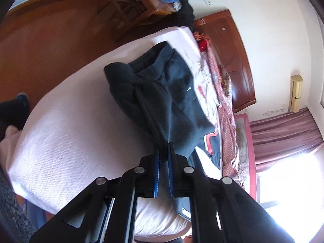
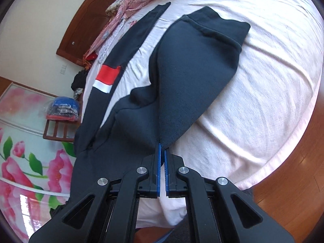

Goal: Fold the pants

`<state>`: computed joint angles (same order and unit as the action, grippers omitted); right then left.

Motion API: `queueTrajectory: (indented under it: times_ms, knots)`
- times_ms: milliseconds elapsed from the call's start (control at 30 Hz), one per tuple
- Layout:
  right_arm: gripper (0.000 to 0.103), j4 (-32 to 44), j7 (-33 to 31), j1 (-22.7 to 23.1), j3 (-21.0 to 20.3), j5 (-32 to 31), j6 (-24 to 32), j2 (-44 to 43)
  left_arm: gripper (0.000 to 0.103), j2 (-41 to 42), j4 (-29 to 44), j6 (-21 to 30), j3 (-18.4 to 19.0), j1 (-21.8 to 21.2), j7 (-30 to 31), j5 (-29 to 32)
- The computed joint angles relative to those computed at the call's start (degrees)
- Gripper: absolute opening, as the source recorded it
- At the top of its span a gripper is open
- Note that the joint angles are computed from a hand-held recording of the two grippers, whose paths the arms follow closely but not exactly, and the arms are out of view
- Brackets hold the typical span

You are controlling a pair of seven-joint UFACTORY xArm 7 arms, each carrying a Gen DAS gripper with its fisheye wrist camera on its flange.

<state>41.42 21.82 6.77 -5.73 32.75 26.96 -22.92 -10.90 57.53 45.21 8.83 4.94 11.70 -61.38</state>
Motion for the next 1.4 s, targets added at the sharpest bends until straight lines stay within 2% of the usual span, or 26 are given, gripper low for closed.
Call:
queueTrajectory:
  times_ms: [33,100,167,200,233,267,300,367,400,467,567,667,733,800,833,867,900,933,967,1167,1300,1400]
  knots:
    - [0.002,-0.6,0.1,0.5,-0.4,0.0,0.3,0.3,0.007,-0.3,-0.7,-0.8,-0.6,0.2,-0.8,3.0]
    - [0.01,-1.0,4.0,-2.8,2.5,-3.7,1.8,1.1,0.007,-0.1,-1.0,1.4,0.2,-0.7,-0.7,6.5]
    - [0.035,-2.6,4.7,-1.4,0.8,-0.9,0.4,-0.2,0.009,-1.4,-1.6,1.3,-2.9,1.3,-2.6,14.9]
    - [0.041,-3.2,6.5,-2.1,1.3,-1.3,-0.3,-1.2,0.012,-2.7,-2.0,2.0,-2.1,0.0,-1.1,17.1]
    - [0.052,-3.5,7.3,-2.4,1.4,-1.9,-0.8,-2.3,0.016,-4.2,-2.4,2.2,-2.5,-0.6,0.8,19.8]
    - [0.053,-3.5,8.1,-3.3,1.9,-3.7,-1.2,-3.1,0.039,-5.4,-2.8,1.5,-3.2,-1.1,1.4,22.9]
    - [0.053,-2.9,9.5,-4.6,2.4,-6.0,-1.0,-3.4,0.066,-7.7,-4.1,0.4,-4.1,-1.6,2.5,26.1]
    - [0.053,-1.0,14.9,-9.5,4.2,-12.6,-0.1,-2.5,0.07,-10.4,-5.3,-2.3,-3.9,-4.7,6.7,26.7]
    - [0.053,-0.4,16.7,-10.9,4.0,-14.3,-1.2,-1.6,0.075,-10.2,-4.5,-2.2,-3.6,-6.2,8.4,27.0]
    - [0.053,1.5,20.3,-14.2,3.8,-18.3,-2.4,1.5,0.077,-9.5,-2.6,-1.9,-4.2,-8.5,10.8,28.7]
    - [0.053,6.1,22.2,-16.3,2.5,-22.5,-2.1,7.5,0.09,-6.8,0.9,-2.4,-5.4,-11.0,11.5,29.6]
    - [0.053,7.7,19.8,-14.4,-0.6,-19.4,-3.1,10.9,0.093,-6.3,2.8,-0.8,-7.1,-12.2,8.9,31.4]
    - [0.052,9.6,20.3,-15.8,0.3,-21.3,-0.8,12.9,0.094,-5.8,3.9,0.8,-7.9,-12.5,6.7,33.2]
    - [0.052,9.1,18.4,-15.3,0.3,-20.4,-3.8,13.4,0.094,-5.4,4.5,1.9,-8.0,-13.2,6.1,33.4]
    - [0.041,9.9,18.4,-15.6,0.7,-21.6,-3.1,13.9,0.094,-5.3,4.6,2.1,-8.2,-13.2,5.7,34.1]
    - [0.026,10.7,15.9,-14.1,-0.5,-20.5,-2.7,14.7,0.094,-5.1,4.6,2.1,-8.5,-13.4,5.3,34.7]
    - [0.026,11.7,14.9,-14.9,0.5,-21.8,-1.8,15.2,0.094,-4.9,4.7,2.3,-8.6,-13.5,5.2,35.2]
    - [0.016,12.6,14.9,-15.3,1.2,-25.0,-0.8,15.4,0.094,-4.7,4.5,2.1,-8.9,-13.4,4.4,36.0]
    - [0.011,13.0,15.1,-15.5,1.7,-27.1,-0.4,15.1,0.094,-4.6,4.4,2.1,-9.1,-13.3,3.6,36.9]
    - [0.01,11.7,23.9,-19.0,3.9,-39.7,0.4,8.4,0.094,-4.8,3.6,2.7,-8.7,-12.6,1.1,38.8]
    - [0.01,8.8,25.9,-21.2,4.2,-43.2,-0.1,4.4,0.094,-5.6,2.8,2.5,-8.3,-12.3,0.4,39.6]
    - [0.01,6.5,25.1,-20.8,3.6,-42.1,1.1,4.2,0.094,-6.0,2.2,3.2,-7.9,-11.9,0.3,40.0]
